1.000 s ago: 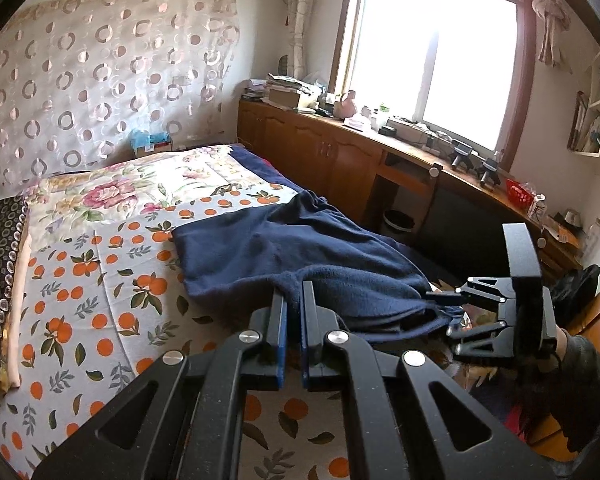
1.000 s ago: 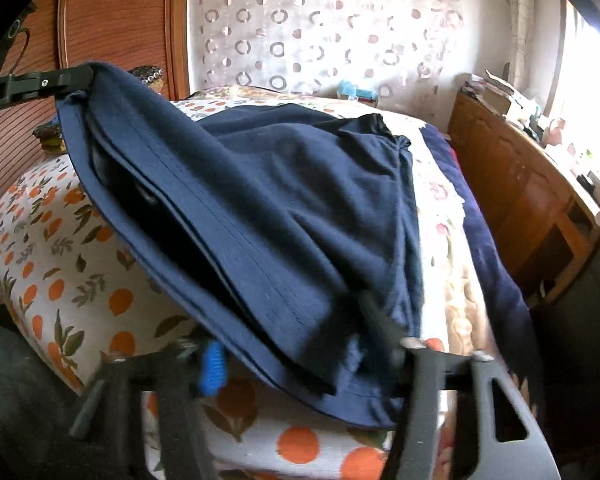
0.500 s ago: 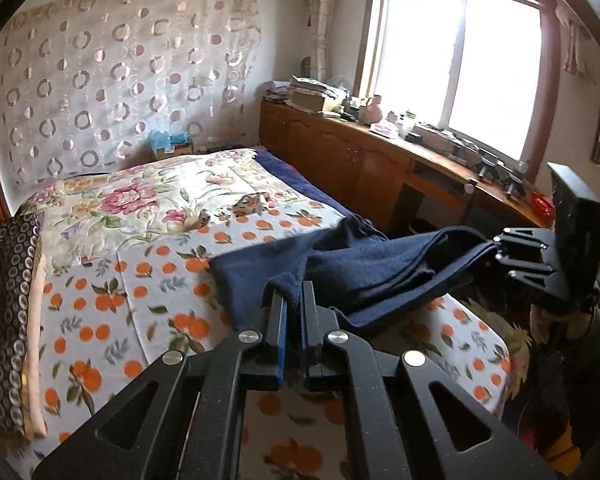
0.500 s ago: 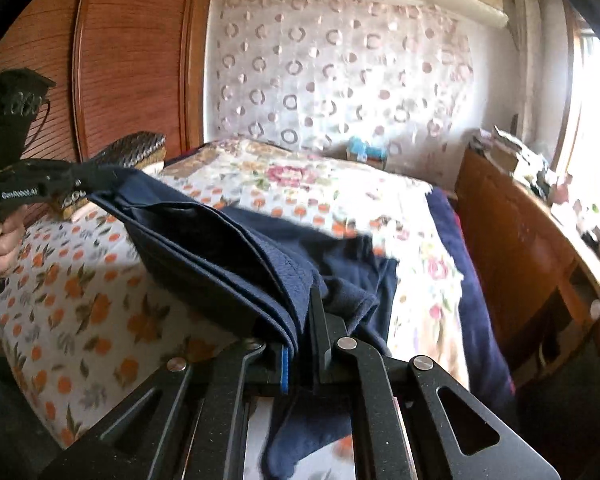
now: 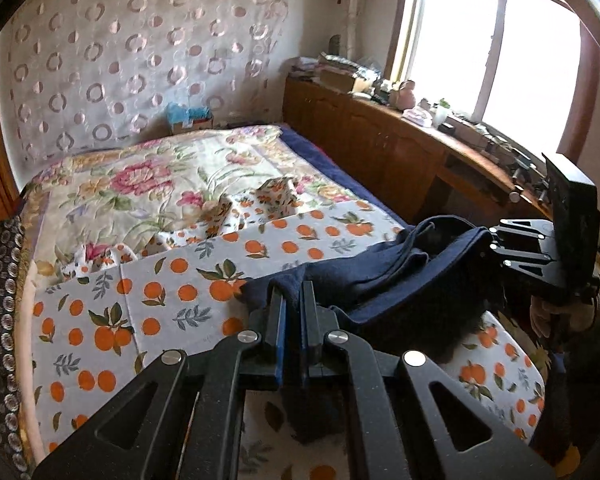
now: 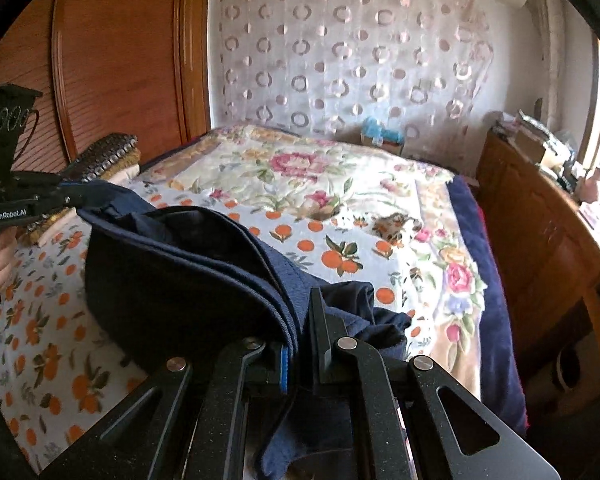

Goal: Fold small clothes

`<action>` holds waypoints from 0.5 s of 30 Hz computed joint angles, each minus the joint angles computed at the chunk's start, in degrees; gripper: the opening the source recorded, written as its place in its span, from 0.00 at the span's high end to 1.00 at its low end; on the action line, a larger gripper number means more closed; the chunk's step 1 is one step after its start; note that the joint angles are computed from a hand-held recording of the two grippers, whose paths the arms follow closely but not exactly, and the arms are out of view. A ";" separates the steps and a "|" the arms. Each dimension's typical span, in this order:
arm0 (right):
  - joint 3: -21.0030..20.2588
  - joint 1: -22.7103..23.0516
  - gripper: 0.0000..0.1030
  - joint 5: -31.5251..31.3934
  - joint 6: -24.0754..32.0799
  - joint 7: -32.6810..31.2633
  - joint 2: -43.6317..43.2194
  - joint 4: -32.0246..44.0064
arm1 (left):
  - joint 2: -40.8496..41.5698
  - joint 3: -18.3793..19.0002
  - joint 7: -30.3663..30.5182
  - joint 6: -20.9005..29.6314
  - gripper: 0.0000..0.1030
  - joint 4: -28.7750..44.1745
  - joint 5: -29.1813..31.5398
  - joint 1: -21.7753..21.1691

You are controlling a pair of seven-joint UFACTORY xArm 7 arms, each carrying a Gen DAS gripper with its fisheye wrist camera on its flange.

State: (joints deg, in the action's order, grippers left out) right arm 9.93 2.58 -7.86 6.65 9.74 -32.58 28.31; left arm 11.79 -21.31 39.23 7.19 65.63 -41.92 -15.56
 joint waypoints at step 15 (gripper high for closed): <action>-3.88 2.67 0.68 2.36 7.12 -4.42 8.09 10.21 | 4.21 2.05 -11.56 0.81 0.52 2.50 15.41 -0.30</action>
State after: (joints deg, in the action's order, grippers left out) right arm 6.05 5.25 -5.50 13.78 5.31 -24.49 38.52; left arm 16.00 -19.26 27.67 8.00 68.13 -26.51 -15.86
